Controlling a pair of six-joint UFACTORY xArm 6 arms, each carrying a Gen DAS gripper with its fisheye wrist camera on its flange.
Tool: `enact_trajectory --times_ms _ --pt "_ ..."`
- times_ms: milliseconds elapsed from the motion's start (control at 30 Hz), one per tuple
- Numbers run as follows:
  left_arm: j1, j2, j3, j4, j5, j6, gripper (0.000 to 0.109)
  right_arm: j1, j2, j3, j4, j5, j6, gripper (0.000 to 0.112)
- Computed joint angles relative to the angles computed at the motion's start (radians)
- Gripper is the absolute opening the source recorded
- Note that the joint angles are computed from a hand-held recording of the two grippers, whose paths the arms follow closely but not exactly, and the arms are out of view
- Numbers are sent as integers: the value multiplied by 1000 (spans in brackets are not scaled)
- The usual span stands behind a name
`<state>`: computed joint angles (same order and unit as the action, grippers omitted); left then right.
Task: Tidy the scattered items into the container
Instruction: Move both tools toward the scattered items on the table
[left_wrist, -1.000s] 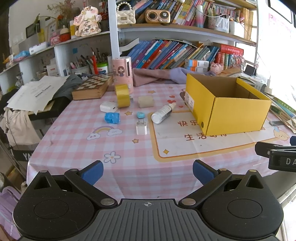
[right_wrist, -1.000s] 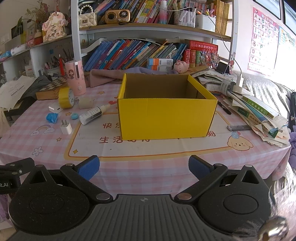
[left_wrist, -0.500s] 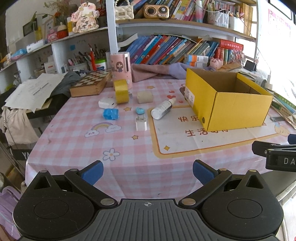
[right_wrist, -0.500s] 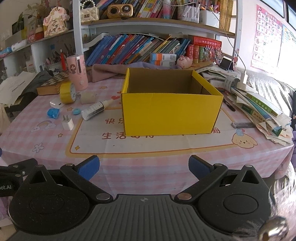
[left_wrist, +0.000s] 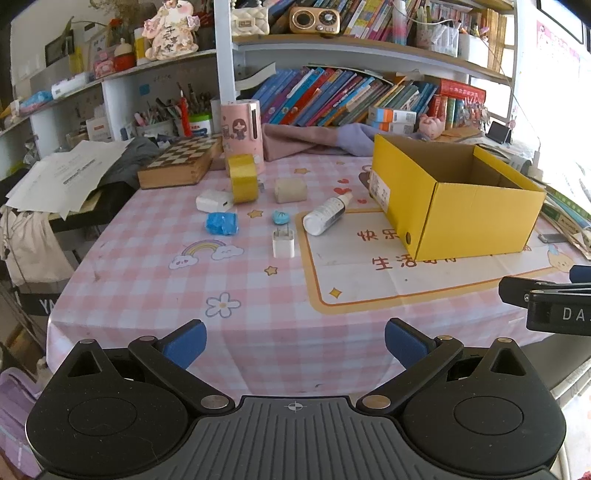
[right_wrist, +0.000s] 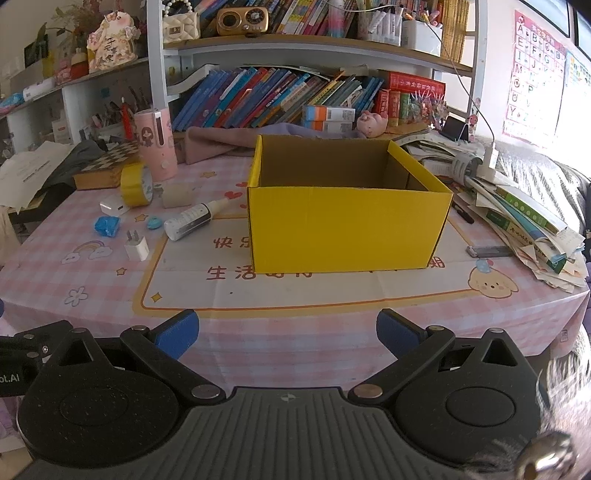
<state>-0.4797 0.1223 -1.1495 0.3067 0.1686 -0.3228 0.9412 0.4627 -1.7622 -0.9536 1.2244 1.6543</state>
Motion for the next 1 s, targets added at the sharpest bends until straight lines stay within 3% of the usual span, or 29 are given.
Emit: enact_trajectory --times_ms 633,1000 --pt "27 -16 33 -102 -34 108 103 7 69 -108 20 15 -41 96" --pt "64 -38 60 -97 -49 102 103 3 153 -232 26 -12 -125 94"
